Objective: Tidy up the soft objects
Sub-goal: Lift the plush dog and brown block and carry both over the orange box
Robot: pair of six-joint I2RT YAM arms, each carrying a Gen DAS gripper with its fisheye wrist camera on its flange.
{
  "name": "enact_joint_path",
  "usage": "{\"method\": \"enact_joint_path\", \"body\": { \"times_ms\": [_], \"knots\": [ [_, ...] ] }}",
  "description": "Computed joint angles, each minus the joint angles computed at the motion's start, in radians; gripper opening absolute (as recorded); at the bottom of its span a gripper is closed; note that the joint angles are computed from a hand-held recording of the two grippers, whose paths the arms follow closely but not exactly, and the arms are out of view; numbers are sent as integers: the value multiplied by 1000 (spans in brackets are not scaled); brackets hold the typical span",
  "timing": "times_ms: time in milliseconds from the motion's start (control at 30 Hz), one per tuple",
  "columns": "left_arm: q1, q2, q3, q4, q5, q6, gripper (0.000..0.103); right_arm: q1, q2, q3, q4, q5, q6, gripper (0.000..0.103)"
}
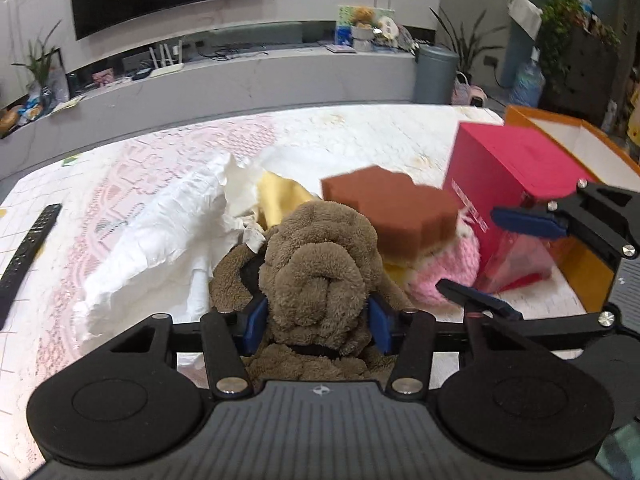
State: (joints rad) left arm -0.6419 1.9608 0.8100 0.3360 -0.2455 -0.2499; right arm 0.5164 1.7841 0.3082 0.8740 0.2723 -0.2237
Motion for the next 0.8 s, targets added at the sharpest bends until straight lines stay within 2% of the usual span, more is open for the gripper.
{"method": "enact_joint_path", "body": {
  "times_ms": [133,233,400,433,467,500,633,800],
  "knots": [
    [37,16,-5,22,38,0,59,25,112,60,94,83,-203,61],
    [60,14,-13,31,74,-2,59,46,227,94,202,131,-344,69],
    [79,34,10,23,105,-7,59,59,409,144,398,182,-490,67],
    [80,40,15,21,110,-8,59,58,430,154,412,186,-503,63],
    [82,46,21,16,116,-10,59,53,445,159,421,182,-506,52],
    [84,48,22,16,121,-10,59,54,454,164,418,184,-499,49],
    [80,59,24,33,117,-7,59,47,498,156,497,174,-514,45],
    [68,59,0,69,98,0,59,42,482,113,570,166,-478,38]
  ]
}}
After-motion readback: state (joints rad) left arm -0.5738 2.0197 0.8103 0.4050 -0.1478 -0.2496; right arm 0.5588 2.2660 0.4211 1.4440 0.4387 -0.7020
